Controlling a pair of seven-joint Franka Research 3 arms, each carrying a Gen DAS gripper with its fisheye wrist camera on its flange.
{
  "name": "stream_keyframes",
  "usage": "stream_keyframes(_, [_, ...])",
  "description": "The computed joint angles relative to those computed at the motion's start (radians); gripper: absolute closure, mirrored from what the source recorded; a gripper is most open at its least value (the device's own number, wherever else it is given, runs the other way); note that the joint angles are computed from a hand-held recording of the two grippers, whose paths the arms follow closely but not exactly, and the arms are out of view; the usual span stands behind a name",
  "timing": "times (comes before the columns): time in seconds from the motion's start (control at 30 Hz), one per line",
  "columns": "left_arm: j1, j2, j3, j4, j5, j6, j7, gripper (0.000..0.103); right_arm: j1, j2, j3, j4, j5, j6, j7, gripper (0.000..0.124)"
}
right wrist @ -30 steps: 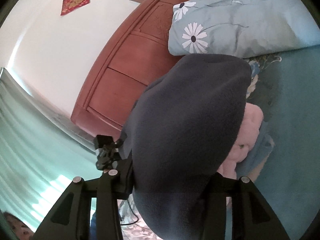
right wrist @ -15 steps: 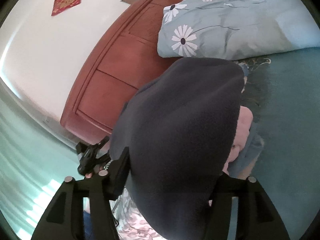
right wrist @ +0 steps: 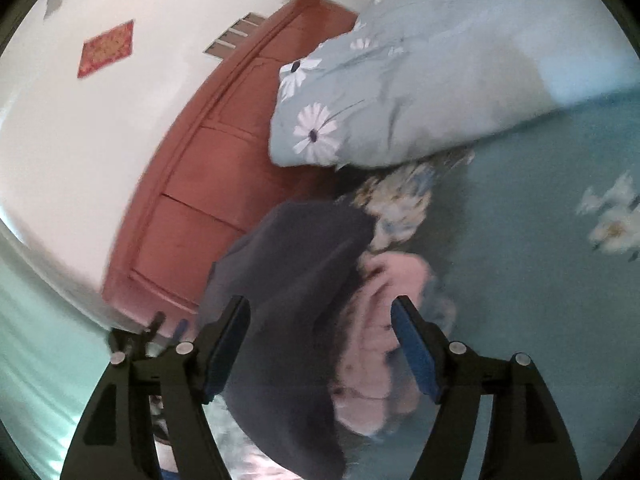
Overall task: Fold clothes
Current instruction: 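Carry the lifted jacket with both grippers toward the clothes stack by the headboard, then lower the jacket onto the folded clothes stack and open both grippers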
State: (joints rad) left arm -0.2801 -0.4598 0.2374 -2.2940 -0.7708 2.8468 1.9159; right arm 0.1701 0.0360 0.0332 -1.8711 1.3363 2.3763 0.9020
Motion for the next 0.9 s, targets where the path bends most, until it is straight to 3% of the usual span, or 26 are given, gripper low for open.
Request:
stream_keyframes(0.07, [0.046,0.031,-0.047,0.023,0.076,-0.014,-0.045,0.033,0.013,-0.049,0.008,-0.006,-0.018,0.06,-0.067,0.05])
stream_keyframes(0.2, [0.111,0.119,-0.111,0.089,0.192,-0.044,-0.147,0.033,0.07,-0.053,0.034,0.071,-0.154,0.057,-0.109,0.05])
stream_keyframes(0.37, [0.183,0.215,-0.175,0.166,0.303,-0.065,-0.246,0.033,0.141,0.108,0.079,0.274,-0.462,-0.029,0.023,0.05])
stream_keyframes(0.43, [0.213,0.259,-0.197,0.22,0.364,-0.106,-0.283,0.033,0.172,0.18,0.084,0.355,-0.608,0.003,0.104,0.05])
stream_keyframes(0.53, [0.256,0.323,-0.234,0.291,0.467,-0.177,-0.324,0.032,0.179,0.282,0.084,0.484,-0.725,-0.048,0.229,0.05])
stream_keyframes(0.63, [0.281,0.366,-0.26,0.312,0.517,-0.193,-0.338,0.032,0.179,0.359,0.09,0.574,-0.798,-0.104,0.297,0.049])
stream_keyframes(0.9, [0.304,0.374,-0.292,0.291,0.56,-0.147,-0.354,0.028,0.162,0.376,0.113,0.584,-0.821,-0.11,0.306,0.049])
